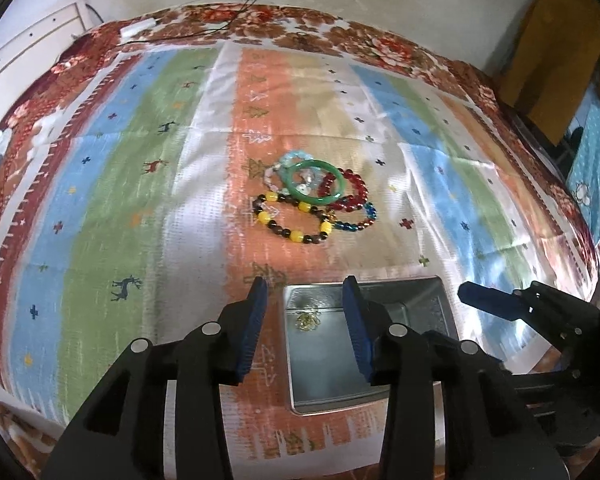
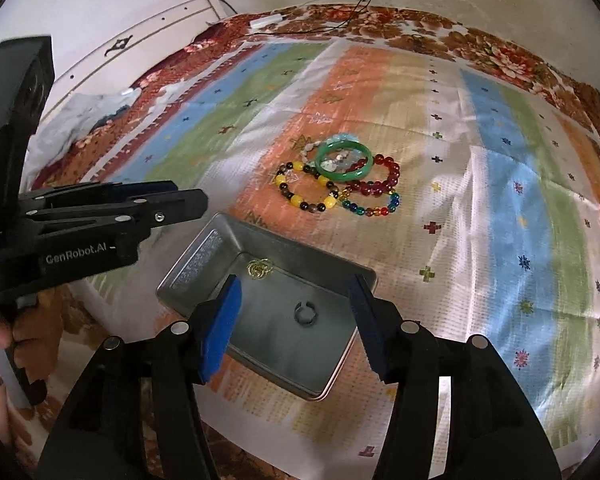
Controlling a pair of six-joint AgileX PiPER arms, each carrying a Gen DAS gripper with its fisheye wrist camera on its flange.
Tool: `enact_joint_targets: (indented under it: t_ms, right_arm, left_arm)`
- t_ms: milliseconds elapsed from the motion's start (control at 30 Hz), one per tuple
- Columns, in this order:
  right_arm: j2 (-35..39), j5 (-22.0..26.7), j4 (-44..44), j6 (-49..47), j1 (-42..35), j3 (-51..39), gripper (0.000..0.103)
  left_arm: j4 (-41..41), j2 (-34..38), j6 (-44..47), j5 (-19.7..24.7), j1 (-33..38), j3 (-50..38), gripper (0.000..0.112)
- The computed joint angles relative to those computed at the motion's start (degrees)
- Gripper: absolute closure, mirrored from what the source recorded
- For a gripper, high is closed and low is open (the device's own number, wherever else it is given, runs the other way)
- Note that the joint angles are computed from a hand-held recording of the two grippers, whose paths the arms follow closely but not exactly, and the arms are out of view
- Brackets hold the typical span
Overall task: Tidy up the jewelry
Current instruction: 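Carry both rings over the silver tin and open both tools to drop them, then grasp the yellow-black bead bracelet with the left tool while the right tool grasps the green bangle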
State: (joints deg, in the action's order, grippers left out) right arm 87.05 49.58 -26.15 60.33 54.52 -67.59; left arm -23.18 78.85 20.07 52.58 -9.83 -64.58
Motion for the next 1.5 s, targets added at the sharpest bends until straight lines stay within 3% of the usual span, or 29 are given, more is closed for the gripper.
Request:
enact_joint_targets:
  t_ms: [200, 700, 933, 1100, 1500]
  right_arm:
    - [-1.55, -0.61, -2.28, 2.65, -1.35, 1.23, 0.047]
    - [-3.09, -2.93, -4.51, 3.94, -8.14, 2.48, 0.047]
    - [0.02, -4.25, -2.89, 0.19, -11.97, -0.48, 0.047]
    - [0.25, -9.25, 3.07, -3.65, -16.23, 0.80, 0.047]
    - [4.65, -8.74, 6.22, -9.40, -18.43, -3.60, 0.047]
  left_arm:
    - [0.75, 2.07, -0.92, -0.30, 1.65, -1.79, 0.062]
    - [5.29, 8.61, -3.87, -1.18, -0.27, -8.04, 0.059]
    - [8.14, 11.28, -4.86, -1.44, -1.80, -10.69, 0.059]
    - [9.72, 13.89, -6.03, -1.77, -2.28, -13.19, 0.058]
    - [11.62, 18.76, -7.82, -0.95, -3.57, -17.38, 0.057]
